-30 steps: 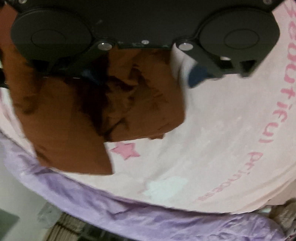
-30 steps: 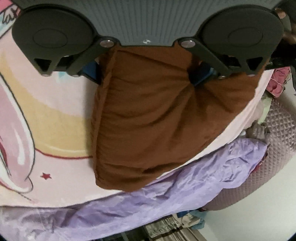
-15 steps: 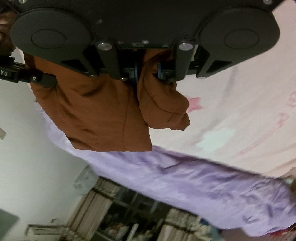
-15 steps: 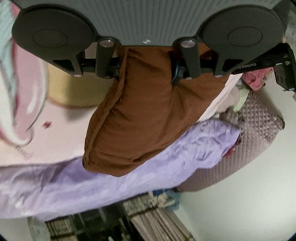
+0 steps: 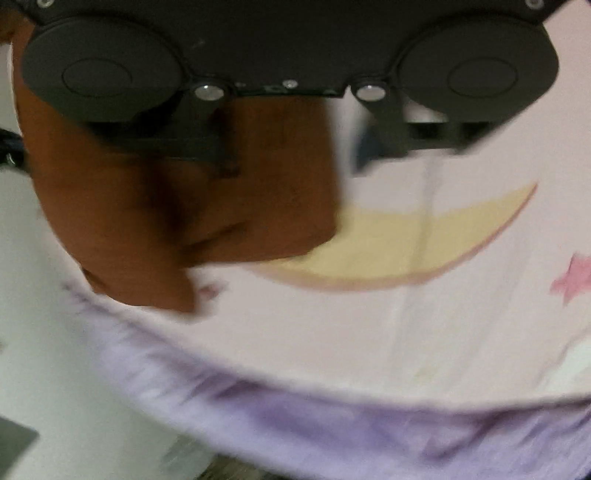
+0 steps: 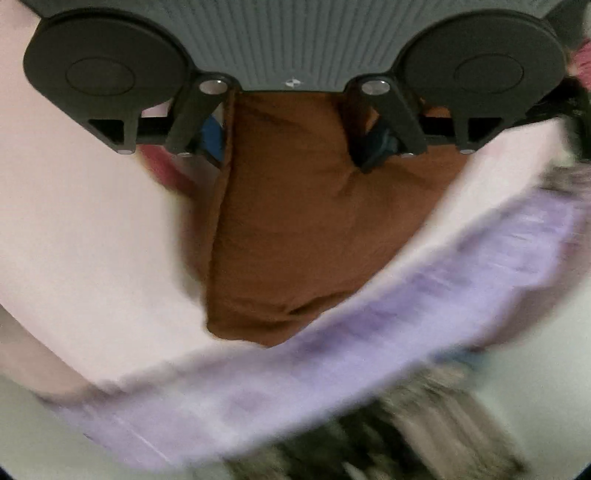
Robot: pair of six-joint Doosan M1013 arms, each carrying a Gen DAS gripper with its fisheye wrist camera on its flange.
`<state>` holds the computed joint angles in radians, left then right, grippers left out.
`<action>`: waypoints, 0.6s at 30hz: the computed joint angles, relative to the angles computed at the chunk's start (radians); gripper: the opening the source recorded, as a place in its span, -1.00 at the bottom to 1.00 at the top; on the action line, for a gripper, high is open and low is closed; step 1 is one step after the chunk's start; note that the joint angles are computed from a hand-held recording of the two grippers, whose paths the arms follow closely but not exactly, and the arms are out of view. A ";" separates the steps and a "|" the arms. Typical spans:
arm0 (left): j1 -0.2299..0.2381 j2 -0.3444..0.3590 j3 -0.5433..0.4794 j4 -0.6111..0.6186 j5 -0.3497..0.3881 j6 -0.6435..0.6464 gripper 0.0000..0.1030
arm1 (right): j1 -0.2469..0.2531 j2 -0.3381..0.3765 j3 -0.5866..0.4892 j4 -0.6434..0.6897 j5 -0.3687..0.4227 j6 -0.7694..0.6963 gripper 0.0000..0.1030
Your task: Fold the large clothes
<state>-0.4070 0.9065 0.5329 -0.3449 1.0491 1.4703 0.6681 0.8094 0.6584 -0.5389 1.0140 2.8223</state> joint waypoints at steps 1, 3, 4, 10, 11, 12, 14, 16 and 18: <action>0.007 0.004 -0.018 -0.007 0.017 -0.075 0.85 | 0.012 -0.013 0.022 -0.073 0.000 0.056 0.69; 0.004 -0.060 0.071 0.006 -0.106 -0.103 0.84 | 0.048 -0.016 0.029 -0.278 0.053 0.187 0.59; -0.011 -0.114 0.159 0.065 -0.237 -0.101 0.84 | 0.071 0.006 -0.006 -0.392 0.127 0.237 0.59; -0.075 -0.250 0.384 -0.013 -0.609 0.247 0.93 | 0.100 0.100 -0.133 -0.571 0.086 0.199 -0.13; -0.085 -0.261 0.424 -0.011 -0.665 0.292 0.93 | 0.091 0.128 -0.171 -0.542 0.075 0.184 -0.20; -0.099 -0.259 0.453 0.042 -0.726 0.285 0.94 | 0.081 0.165 -0.224 -0.492 0.099 0.154 -0.21; -0.121 -0.206 0.425 0.276 -0.691 0.167 1.00 | 0.065 0.232 -0.309 -0.419 0.150 0.099 -0.21; -0.128 -0.189 0.439 0.375 -0.689 0.040 1.00 | 0.077 0.258 -0.333 -0.486 0.181 0.092 -0.22; -0.116 -0.203 0.443 0.283 -0.685 0.078 1.00 | 0.098 0.268 -0.376 -0.528 0.219 0.048 -0.21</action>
